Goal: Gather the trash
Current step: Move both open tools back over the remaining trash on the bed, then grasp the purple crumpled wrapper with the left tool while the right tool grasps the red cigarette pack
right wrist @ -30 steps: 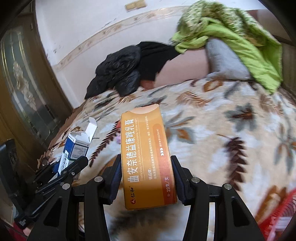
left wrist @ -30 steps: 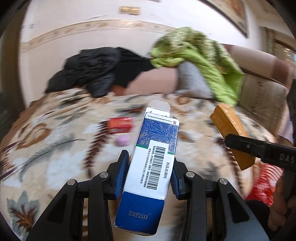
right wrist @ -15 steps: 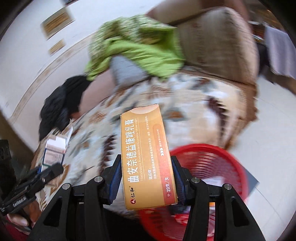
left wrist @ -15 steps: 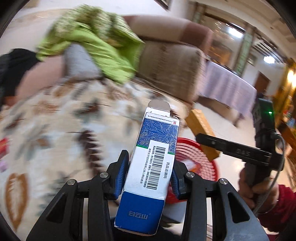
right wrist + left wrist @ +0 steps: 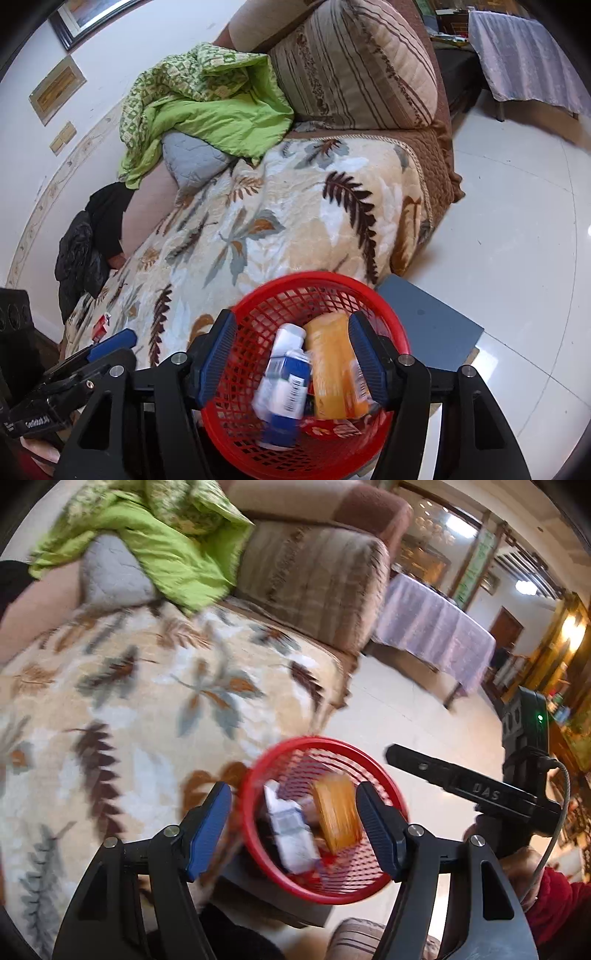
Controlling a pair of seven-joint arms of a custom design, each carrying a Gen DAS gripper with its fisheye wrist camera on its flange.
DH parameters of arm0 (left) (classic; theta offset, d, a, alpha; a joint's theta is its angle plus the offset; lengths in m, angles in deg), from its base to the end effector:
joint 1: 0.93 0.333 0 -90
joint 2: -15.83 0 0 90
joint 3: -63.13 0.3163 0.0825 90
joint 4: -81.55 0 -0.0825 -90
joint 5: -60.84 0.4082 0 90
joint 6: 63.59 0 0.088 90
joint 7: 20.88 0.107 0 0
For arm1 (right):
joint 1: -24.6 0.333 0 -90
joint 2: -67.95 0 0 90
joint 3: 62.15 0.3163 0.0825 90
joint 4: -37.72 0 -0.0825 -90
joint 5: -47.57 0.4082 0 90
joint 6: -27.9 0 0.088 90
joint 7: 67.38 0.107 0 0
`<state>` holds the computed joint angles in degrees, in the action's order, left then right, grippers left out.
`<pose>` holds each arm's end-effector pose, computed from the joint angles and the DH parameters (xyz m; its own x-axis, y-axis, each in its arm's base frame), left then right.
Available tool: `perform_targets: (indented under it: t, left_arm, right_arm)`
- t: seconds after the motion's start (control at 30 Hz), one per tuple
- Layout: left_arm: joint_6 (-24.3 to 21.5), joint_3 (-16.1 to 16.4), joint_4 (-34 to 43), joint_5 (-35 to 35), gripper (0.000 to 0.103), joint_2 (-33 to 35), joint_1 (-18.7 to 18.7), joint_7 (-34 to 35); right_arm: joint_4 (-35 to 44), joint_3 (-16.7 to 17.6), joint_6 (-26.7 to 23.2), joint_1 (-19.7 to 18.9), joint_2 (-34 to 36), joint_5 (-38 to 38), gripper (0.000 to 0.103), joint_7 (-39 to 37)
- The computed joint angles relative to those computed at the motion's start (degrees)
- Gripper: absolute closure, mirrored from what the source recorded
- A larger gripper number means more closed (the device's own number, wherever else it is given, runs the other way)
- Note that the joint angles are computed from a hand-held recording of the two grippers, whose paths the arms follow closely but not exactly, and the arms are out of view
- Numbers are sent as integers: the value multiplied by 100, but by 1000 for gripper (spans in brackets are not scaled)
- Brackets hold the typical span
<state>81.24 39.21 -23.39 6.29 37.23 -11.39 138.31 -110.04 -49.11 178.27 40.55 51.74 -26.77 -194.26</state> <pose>0.5815 -0.3606 0.3635 -0.8759 -0.3776 0.3002 -0.4732 0.5518 -0.6867 0.3906 0.2398 0.3603 -0.5785 -0.6735 -0.4603 -0.3499 0.7145 -0.6058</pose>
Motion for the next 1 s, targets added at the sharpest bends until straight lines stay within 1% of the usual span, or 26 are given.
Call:
perform_targets:
  t: [0.1,0.2,0.3,0.33,0.4,0.43,0.53,0.57,0.6,0.63,0.67,0.7,0.73,0.8,0.83,0.9,0.97,1.0]
  left_arm:
    - [256,22,-48,-331,34,-76,178,203]
    - [549,178,56,-312,34,-25,245,71]
    - [994,284,126,-364,34,53,447,-41]
    - [1240,363,197,-326,34,136,506,-166]
    - [1509,474,337,-71,34,288,589,-542]
    - [1661,605,451,127,34,407,599,-881]
    - [1828,814,877,473,34,807,780,-1545]
    - [1915,901,1014,622,35,954,795,-1776]
    - [1915,1064,1212,855,37,1129,764,-2118]
    - [1816,1221,1501,1069,41,1372,749,-2487]
    - [1763,1282,1698,1210,42,1543,759,-2730]
    - [1672,1430,2035,1423,44,1823,715,-3071]
    - [1621,1468,2224,1564,48,1989,723,-3238]
    - [1454,1585,2719,1887,55,2383,672,-3645]
    - [1272,1577,3094,2023,57,2649,682,-3790]
    - [1225,1610,3457,2295,58,2921,619,-4054]
    - [1087,1777,3976,2681,59,3276,469,-4411]
    - [1052,1904,4224,2880,62,3456,371,-4640]
  right_arm:
    - [357,-33,226,-58,286,-553,35,207]
    - [1029,-173,524,18,889,-1047,35,148]
    - [1966,-369,940,194,1710,-1325,35,-242]
    - [2305,-433,1095,265,1999,-1344,35,-443]
    - [2841,-545,1276,408,2437,-1227,35,-869]
    - [3225,-580,1393,472,2753,-1025,35,-1280]
    - [4089,-651,1676,604,3462,-460,35,-2286]
    - [4326,-645,1700,633,3658,-217,35,-2657]
    - [4557,-613,1711,634,3855,81,35,-3089]
    - [4783,-559,1712,623,4045,386,35,-3514]
    - [5044,-501,1733,605,4263,656,35,-3915]
    - [5235,-473,1738,607,4418,851,35,-4203]
    - [5498,-384,1681,577,4626,1129,35,-4630]
    - [5799,-326,1642,576,4866,1483,35,-5130]
    - [5962,-295,1622,571,4996,1656,35,-5378]
    - [6335,-200,1510,539,5279,2043,35,-5926]
    - [6678,-151,1420,534,5531,2380,35,-6356]
    - [6896,-91,1349,511,5690,2577,35,-6612]
